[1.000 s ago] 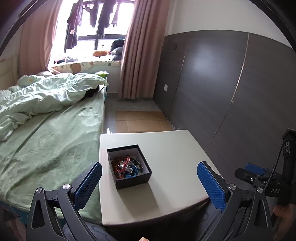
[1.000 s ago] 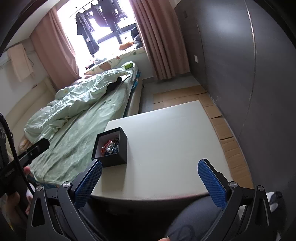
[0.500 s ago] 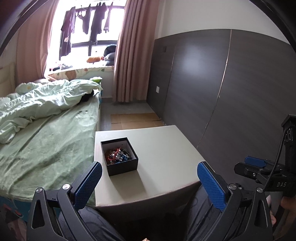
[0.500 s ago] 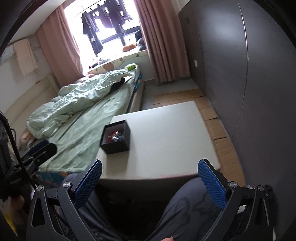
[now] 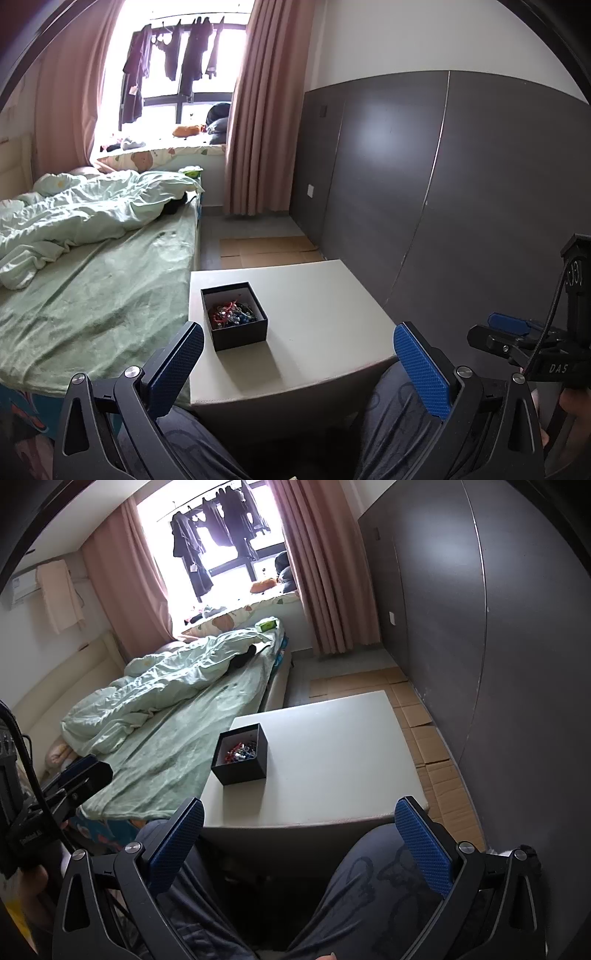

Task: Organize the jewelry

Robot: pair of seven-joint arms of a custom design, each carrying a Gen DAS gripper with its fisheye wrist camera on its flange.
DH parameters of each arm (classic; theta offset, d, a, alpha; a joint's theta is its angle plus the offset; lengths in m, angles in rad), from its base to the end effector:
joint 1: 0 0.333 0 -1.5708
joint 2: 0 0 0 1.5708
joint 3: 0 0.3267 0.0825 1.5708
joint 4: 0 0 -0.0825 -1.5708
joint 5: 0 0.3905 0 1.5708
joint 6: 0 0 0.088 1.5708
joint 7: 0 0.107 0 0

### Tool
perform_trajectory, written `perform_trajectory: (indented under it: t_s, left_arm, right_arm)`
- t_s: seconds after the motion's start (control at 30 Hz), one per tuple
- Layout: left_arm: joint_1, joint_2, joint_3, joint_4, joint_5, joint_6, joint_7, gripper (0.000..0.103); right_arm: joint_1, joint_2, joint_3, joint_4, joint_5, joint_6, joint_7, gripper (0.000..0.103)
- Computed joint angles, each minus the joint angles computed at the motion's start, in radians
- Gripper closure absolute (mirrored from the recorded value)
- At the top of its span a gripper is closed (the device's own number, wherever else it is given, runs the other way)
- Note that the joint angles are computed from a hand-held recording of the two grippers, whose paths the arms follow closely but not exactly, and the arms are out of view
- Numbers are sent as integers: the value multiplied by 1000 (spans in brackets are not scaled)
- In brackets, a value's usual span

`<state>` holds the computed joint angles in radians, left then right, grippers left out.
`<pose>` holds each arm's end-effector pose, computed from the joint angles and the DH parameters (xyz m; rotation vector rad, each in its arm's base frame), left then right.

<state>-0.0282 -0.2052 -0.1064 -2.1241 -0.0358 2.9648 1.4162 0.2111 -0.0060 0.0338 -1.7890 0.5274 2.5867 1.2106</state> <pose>0.5411 -0.0762 0.6359 -1.6624 1.5950 -1.0659 0.6011 0.1407 0.6452 -1.8059 1.3736 -0.3533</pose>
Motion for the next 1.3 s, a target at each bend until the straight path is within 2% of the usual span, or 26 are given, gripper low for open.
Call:
perform_trajectory:
  t_s: [0.57,1.3]
  left_arm:
    - [-4,-20,4,-13,-6,-14,-6,0]
    - [-10,-12,13,-5,-41,-25,18,0]
  right_arm:
    - [2,-36,-13,-28,45,16,-38,0]
    - [4,-39,-15,-31,24,20,-27,0]
